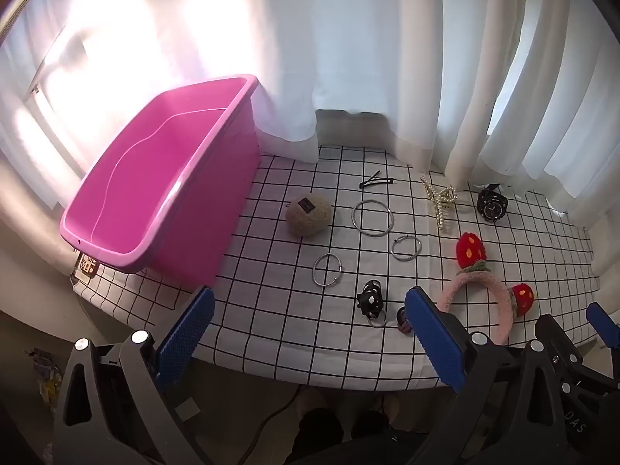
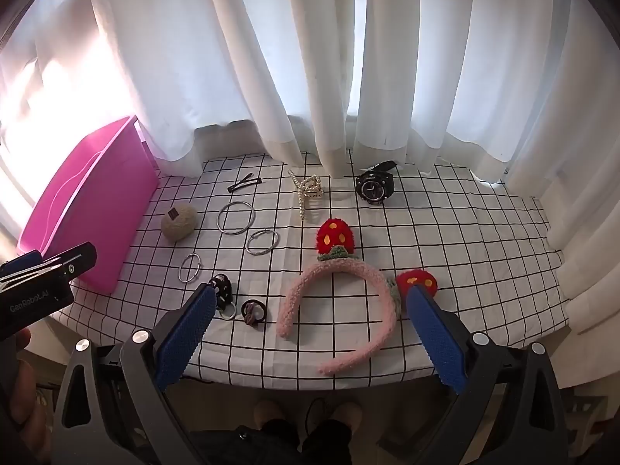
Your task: Organize jewelry
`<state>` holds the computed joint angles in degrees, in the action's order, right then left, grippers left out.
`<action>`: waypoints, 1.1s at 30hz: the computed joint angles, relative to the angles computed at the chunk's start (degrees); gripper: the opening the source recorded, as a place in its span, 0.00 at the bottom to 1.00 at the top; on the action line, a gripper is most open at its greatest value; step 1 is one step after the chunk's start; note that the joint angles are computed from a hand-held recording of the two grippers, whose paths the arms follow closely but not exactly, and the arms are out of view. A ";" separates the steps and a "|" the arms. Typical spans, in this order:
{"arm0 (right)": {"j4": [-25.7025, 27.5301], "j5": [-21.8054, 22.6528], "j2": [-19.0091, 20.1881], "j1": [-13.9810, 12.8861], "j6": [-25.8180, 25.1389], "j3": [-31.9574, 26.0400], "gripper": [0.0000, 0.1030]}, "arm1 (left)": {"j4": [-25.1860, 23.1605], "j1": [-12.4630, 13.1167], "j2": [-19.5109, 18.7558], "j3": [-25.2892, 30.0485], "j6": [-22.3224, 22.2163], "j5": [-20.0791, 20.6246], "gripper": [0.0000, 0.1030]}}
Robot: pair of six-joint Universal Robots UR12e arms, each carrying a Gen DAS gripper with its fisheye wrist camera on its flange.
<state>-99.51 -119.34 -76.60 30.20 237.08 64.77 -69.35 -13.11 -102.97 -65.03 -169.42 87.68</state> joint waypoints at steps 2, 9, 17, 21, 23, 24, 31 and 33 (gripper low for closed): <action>-0.41 -0.31 -0.07 0.06 -0.14 0.21 0.92 | -0.07 -0.02 -0.01 0.03 0.02 0.09 0.94; -0.50 -0.11 -0.05 0.08 -0.28 0.25 0.92 | 0.05 -0.15 0.26 -0.37 0.01 0.50 0.94; -0.77 0.03 -0.04 0.08 0.00 0.37 0.92 | -0.07 -0.29 0.01 -0.09 -0.05 0.79 0.94; -0.76 0.00 0.05 0.14 0.09 0.30 0.92 | -0.34 -0.18 0.01 0.12 0.09 0.75 0.94; -0.78 0.03 0.08 0.14 0.07 0.29 0.92 | -0.30 -0.17 0.02 0.11 0.11 0.79 0.94; -0.84 0.04 0.07 0.14 0.06 0.33 0.92 | -0.54 -0.05 -0.21 0.43 0.30 0.60 0.94; -0.85 0.11 0.11 0.16 0.05 0.34 0.92 | -0.56 -0.01 -0.23 0.45 0.30 0.62 0.94; -0.87 0.10 0.10 0.15 0.07 0.36 0.92 | -0.52 0.04 -0.23 0.45 0.33 0.53 0.94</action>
